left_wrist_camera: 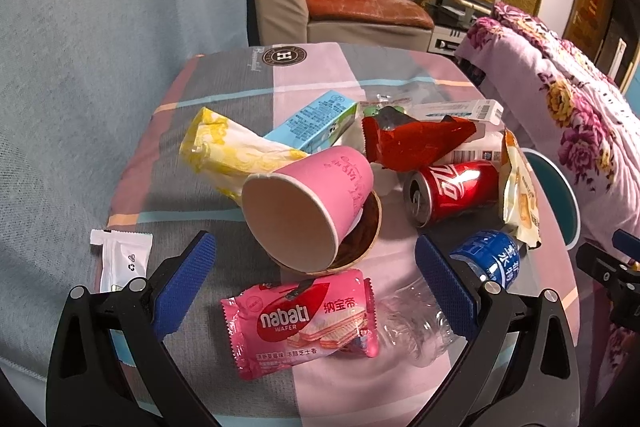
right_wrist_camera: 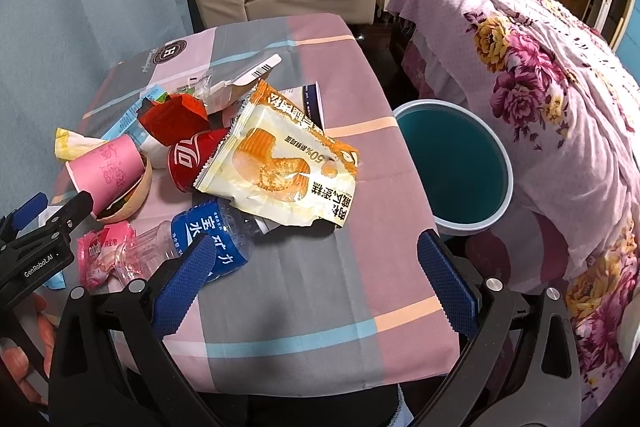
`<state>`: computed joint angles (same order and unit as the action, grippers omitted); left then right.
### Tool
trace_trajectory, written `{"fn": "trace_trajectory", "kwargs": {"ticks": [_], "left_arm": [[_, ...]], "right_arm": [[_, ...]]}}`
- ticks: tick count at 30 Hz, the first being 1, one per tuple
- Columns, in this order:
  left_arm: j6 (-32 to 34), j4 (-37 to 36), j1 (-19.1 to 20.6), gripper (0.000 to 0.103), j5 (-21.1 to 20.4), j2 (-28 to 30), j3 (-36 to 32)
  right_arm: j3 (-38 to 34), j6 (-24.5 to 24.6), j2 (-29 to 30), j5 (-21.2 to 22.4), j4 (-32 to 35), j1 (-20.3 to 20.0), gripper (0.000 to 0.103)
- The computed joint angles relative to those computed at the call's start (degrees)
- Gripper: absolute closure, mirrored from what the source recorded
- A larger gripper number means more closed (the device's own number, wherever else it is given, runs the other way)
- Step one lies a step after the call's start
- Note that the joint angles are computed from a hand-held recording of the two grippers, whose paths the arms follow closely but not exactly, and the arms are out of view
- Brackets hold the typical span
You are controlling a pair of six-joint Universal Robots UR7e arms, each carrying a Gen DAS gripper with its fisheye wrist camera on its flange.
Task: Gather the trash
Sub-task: 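Grasp the blue-label water bottle with the right tool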
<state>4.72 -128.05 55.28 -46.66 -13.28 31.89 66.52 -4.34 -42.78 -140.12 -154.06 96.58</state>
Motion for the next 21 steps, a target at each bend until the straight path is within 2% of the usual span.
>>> {"fn": "trace_trajectory", "kwargs": {"ticks": [6,13,21], "left_arm": [[-0.1,0.7,0.2,0.003,-0.6,-0.1,0.1],[3.5,2.1,1.3,0.003,-1.8,0.5,-1.9],[5.7,7.5,2.8,0.003,-4.9,2.9,-8.9]], "right_arm": [[-0.7,2.6,0.2,0.9,3.5,-0.2,0.006],[-3.2,6.7,1.4,2.6,9.8,-0.6,0.006],[-8.4,13.8,3.5,7.8,19.9,-1.4,0.006]]}}
